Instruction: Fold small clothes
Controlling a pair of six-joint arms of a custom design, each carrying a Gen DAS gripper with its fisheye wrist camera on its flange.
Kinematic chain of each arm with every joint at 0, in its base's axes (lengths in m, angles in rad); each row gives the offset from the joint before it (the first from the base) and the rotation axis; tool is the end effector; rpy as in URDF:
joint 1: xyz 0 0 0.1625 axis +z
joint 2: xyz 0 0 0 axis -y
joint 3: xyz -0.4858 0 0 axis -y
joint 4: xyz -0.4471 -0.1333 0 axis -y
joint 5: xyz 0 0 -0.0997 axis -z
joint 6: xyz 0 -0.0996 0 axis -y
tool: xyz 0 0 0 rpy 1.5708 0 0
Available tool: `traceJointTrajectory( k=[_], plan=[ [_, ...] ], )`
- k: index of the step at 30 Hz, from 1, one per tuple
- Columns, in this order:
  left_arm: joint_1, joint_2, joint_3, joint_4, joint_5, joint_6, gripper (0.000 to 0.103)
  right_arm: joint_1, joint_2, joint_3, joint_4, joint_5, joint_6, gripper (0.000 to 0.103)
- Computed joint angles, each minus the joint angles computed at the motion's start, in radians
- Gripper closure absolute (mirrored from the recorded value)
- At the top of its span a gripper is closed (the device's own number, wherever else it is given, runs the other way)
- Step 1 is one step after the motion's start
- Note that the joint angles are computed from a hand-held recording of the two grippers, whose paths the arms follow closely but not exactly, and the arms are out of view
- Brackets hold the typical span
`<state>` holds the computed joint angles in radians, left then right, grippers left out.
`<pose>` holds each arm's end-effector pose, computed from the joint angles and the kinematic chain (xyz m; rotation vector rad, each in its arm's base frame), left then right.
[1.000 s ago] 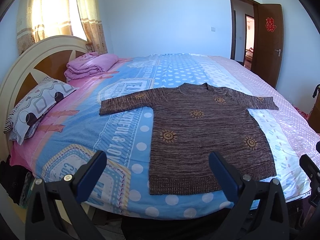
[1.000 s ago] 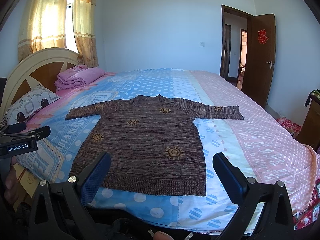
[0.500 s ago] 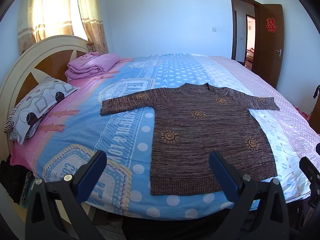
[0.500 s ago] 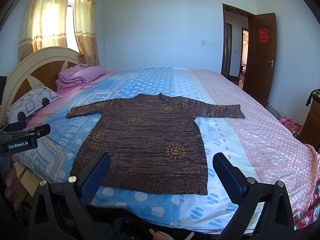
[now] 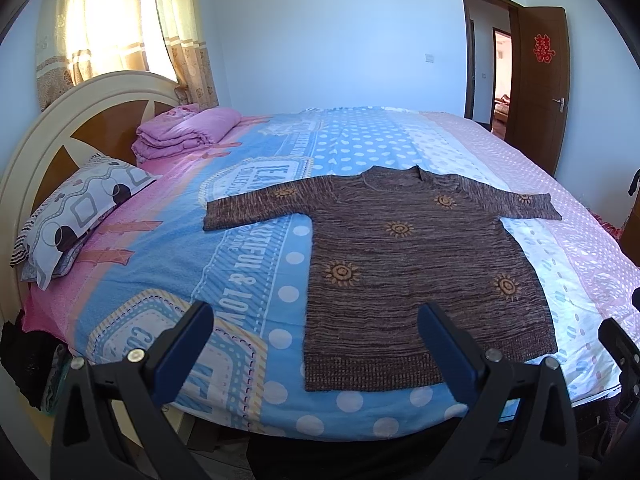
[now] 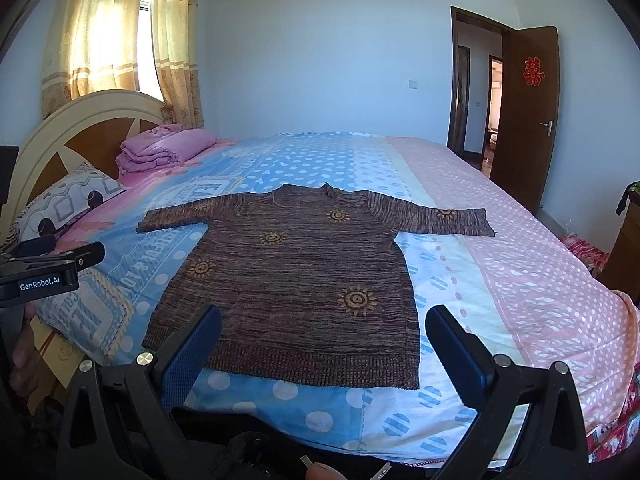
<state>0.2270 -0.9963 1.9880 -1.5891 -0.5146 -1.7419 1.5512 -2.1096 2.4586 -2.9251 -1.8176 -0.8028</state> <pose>-0.4613 -0.3323 0.0861 0.2010 1.9961 -1.0895 0.1030 -0.3079 0.4590 0.7393 -2.2048 1.0541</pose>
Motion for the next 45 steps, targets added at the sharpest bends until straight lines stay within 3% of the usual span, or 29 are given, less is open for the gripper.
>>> traceJointTrajectory(
  k=[12,21,30,45],
  plan=[
    [0.007,-0.003,0.007,-0.007,-0.005,0.008,0.0,-0.035,-0.006,-0.003,0.02,0.065,-0.036,0.001],
    [0.067,0.03,-0.006,-0.042,0.001,0.077,0.0,-0.135,0.07,-0.058,0.063,0.131,-0.026,0.001],
    [0.178,0.07,-0.033,-0.172,-0.001,0.241,0.0,-0.179,0.221,-0.15,0.044,0.094,0.025,0.001],
    [0.344,0.198,-0.206,-0.274,0.081,0.483,0.0,-0.268,0.471,-0.436,0.026,-0.002,0.119,0.001]
  ],
)
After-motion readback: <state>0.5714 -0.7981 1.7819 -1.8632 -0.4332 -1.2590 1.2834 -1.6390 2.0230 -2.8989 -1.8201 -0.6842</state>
